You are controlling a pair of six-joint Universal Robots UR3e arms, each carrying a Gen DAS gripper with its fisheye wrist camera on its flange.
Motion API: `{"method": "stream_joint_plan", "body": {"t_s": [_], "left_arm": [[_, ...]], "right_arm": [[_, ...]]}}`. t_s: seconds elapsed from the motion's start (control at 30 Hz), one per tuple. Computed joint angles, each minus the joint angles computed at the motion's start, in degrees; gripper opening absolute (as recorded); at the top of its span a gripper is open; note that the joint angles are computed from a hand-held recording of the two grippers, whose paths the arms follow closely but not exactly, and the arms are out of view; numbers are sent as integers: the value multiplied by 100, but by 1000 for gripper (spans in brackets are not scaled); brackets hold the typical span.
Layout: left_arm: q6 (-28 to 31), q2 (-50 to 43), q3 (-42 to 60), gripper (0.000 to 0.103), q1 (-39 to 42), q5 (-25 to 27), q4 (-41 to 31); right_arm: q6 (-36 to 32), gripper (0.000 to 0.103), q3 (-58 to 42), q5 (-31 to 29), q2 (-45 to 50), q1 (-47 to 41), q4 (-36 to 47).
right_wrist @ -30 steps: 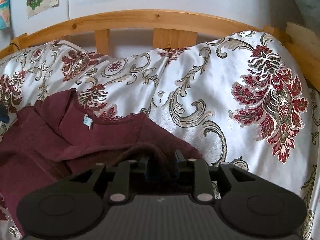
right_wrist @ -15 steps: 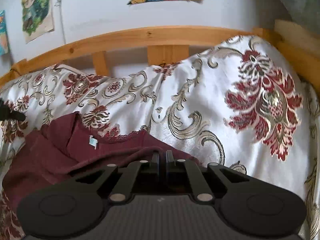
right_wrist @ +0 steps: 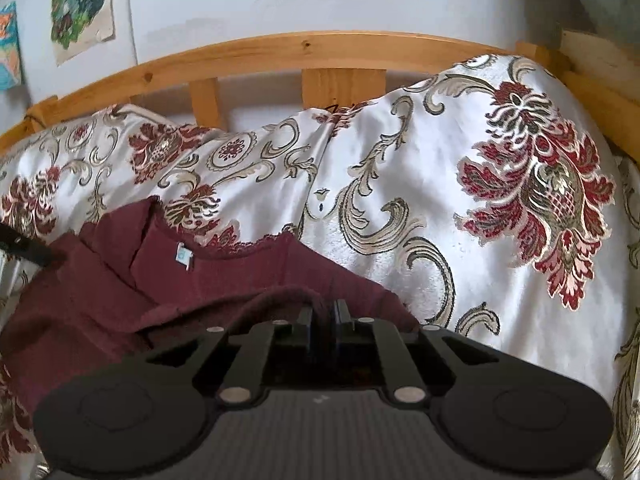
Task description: Fold small clothes
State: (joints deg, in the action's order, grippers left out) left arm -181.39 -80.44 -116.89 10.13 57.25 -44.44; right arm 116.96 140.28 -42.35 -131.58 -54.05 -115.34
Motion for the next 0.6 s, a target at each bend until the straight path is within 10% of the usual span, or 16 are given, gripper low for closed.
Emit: {"method": "stream_joint_plan", "body": {"t_s": [0.03, 0.27, 0.5, 0.6], "left_arm": [[-131, -145, 177, 0, -124, 152, -49], [-1245, 135, -92, 0, 398, -643, 497], [-2808, -371, 113, 1, 289, 58, 1482], [-2742, -599, 299, 22, 138, 270, 1512]], "right_arm": [[-61, 10, 7, 31, -54, -12, 59], [-124, 7, -646, 421, 126, -466, 1569], [1625, 7, -874, 575, 1347, -345, 836], [2066, 8, -650, 320, 1430, -50, -137]]}}
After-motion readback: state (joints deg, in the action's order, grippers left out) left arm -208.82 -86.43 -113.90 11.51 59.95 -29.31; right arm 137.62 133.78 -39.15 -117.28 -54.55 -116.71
